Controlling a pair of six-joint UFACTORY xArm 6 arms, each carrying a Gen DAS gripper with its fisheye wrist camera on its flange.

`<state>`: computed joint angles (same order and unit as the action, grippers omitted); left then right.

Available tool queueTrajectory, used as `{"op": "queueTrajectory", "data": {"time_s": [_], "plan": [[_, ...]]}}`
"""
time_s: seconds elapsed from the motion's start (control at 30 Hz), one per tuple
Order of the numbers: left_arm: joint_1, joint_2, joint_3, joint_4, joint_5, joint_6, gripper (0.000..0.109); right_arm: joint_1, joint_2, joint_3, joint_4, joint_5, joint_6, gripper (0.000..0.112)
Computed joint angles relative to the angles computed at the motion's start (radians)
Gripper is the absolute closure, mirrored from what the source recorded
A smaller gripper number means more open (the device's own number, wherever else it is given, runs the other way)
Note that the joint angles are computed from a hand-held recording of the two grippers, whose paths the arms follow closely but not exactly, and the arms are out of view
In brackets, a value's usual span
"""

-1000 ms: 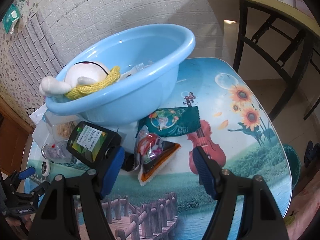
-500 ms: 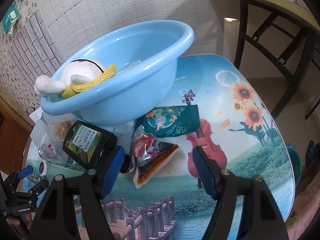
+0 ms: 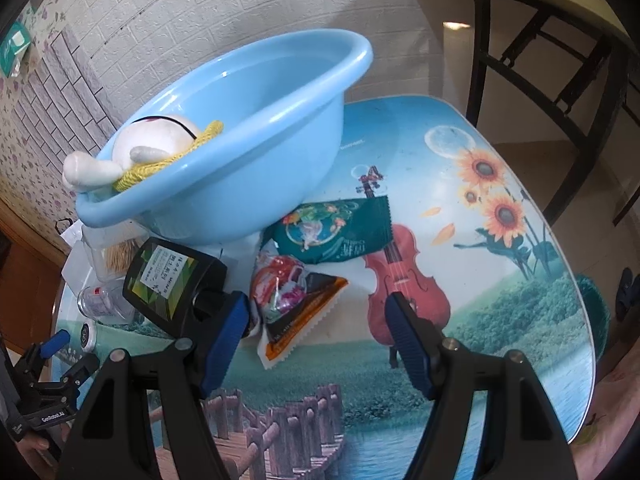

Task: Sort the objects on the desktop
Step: 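Lower the left tool toward the round puck while the right tool approaches the snack bag, then grasp the round black-and-white puck with the left tool while the right tool grasps the orange snack bag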

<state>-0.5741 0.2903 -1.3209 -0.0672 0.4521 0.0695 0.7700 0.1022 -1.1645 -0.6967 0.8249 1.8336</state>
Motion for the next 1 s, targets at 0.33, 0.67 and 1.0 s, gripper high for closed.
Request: {"op": "queueTrajectory", "data": {"time_s": [0.33, 0.67, 1.0], "plan": [[-0.013, -0.015, 0.021, -0.059, -0.018, 0.087, 0.016, 0.008, 0.002, -0.011, -0.017, 0.013, -0.003, 0.044], [-0.021, -0.029, 0.034, -0.113, -0.042, 0.158, 0.063, 0.004, 0.004, -0.006, -0.005, -0.010, -0.032, 0.058], [-0.020, -0.034, 0.037, -0.137, -0.040, 0.192, 0.073, 0.013, 0.015, -0.025, -0.019, -0.010, -0.089, 0.081]]}}
